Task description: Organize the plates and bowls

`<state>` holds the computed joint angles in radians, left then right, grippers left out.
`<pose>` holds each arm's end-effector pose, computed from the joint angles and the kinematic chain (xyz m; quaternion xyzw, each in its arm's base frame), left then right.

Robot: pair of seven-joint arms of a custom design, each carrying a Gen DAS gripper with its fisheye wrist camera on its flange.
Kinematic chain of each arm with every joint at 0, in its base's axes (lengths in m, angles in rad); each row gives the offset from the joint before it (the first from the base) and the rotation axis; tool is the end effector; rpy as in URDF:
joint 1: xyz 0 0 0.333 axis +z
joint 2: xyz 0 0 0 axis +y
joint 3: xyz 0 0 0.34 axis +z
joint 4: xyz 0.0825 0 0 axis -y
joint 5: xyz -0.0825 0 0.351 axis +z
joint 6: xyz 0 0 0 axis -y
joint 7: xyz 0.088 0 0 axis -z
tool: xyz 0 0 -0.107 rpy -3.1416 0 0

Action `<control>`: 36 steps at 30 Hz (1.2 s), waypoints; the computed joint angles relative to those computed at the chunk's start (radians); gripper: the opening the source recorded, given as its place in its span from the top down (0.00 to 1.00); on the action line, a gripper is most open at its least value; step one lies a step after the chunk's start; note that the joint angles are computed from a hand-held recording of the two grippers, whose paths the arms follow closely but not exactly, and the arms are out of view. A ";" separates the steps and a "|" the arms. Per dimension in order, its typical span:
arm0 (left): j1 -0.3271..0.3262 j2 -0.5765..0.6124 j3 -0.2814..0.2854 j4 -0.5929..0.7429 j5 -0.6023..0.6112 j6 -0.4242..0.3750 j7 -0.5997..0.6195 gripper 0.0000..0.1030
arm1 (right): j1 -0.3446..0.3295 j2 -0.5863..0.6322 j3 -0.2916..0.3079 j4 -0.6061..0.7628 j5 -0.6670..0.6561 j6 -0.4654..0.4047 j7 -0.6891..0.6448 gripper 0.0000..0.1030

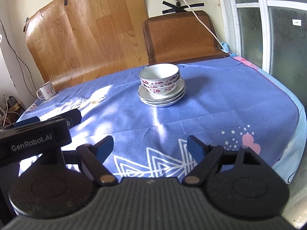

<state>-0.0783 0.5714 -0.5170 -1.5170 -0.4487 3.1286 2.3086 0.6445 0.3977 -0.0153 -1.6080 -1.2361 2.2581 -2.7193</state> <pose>0.6687 -0.2836 0.5143 -0.3761 0.7582 -0.4805 0.2296 0.5641 0.3812 0.4764 -0.3908 0.7707 -0.3752 0.3356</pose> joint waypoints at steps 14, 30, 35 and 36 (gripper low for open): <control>-0.096 -0.009 0.151 0.012 0.063 -0.020 -0.128 0.00 | -0.007 0.002 0.000 -0.008 0.032 0.014 0.028 0.16; -0.234 -0.017 0.352 0.006 0.234 0.012 -0.280 0.00 | -0.005 -0.004 0.000 -0.017 0.012 -0.002 0.065 0.15; -0.237 -0.012 0.364 0.019 0.260 -0.013 -0.319 0.00 | -0.005 -0.002 0.001 -0.012 0.013 -0.005 0.061 0.15; -0.238 -0.011 0.368 0.024 0.266 -0.022 -0.326 0.00 | -0.005 -0.002 0.001 -0.010 0.013 -0.006 0.059 0.15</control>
